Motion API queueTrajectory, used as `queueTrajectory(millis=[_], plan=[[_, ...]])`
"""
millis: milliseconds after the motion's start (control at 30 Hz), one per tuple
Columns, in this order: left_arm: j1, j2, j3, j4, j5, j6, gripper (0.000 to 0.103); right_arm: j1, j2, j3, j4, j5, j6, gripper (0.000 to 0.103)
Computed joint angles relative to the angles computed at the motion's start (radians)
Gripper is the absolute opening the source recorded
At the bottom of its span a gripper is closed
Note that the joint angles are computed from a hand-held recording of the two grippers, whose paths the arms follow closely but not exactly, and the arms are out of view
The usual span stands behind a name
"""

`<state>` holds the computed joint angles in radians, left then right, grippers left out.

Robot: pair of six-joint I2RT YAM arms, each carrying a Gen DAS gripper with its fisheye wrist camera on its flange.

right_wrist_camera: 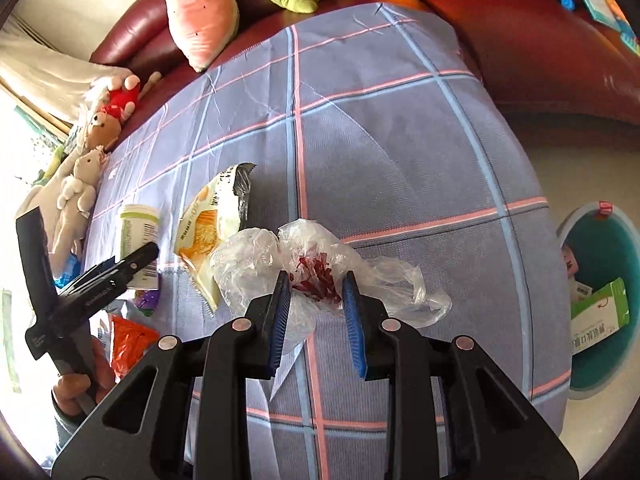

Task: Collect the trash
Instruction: 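Carry the plastic bag and white-green vitamin bottle over the trash bin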

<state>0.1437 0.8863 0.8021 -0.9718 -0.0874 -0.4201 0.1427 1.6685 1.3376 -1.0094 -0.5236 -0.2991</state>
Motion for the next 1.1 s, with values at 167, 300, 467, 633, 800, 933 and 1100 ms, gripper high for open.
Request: queueTrajectory(millis=[167, 300, 467, 633, 800, 933, 1100], plan=[[-0.106, -0.062, 0.078, -0.086, -0.034, -0.066, 0.054, -0.050, -0.044, -0.005, -0.034, -0.028, -0.028, 0.025], [-0.347, -0.019, 0.143, -0.101, -0.113, -0.192, 0.054, -0.124, -0.073, 0.005, -0.066, -0.056, -0.058, 0.025], [-0.620, 0.129, 0.218, -0.037, -0.180, -0.328, 0.054, -0.294, -0.077, 0.049, -0.132, -0.104, -0.135, 0.025], [-0.781, 0.338, 0.322, 0.062, -0.176, -0.359, 0.054, -0.488, -0.023, 0.127, -0.187, -0.146, -0.216, 0.025], [-0.872, 0.593, 0.503, 0.118, -0.153, -0.322, 0.054, -0.691, 0.108, 0.265, -0.232, -0.183, -0.271, 0.026], [-0.902, 0.788, 0.676, 0.120, -0.129, -0.284, 0.054, -0.792, 0.233, 0.377, -0.265, -0.191, -0.287, 0.026], [-0.919, 0.985, 0.868, 0.098, -0.089, -0.249, 0.054, -0.842, 0.357, 0.486, -0.291, -0.180, -0.284, 0.026]])
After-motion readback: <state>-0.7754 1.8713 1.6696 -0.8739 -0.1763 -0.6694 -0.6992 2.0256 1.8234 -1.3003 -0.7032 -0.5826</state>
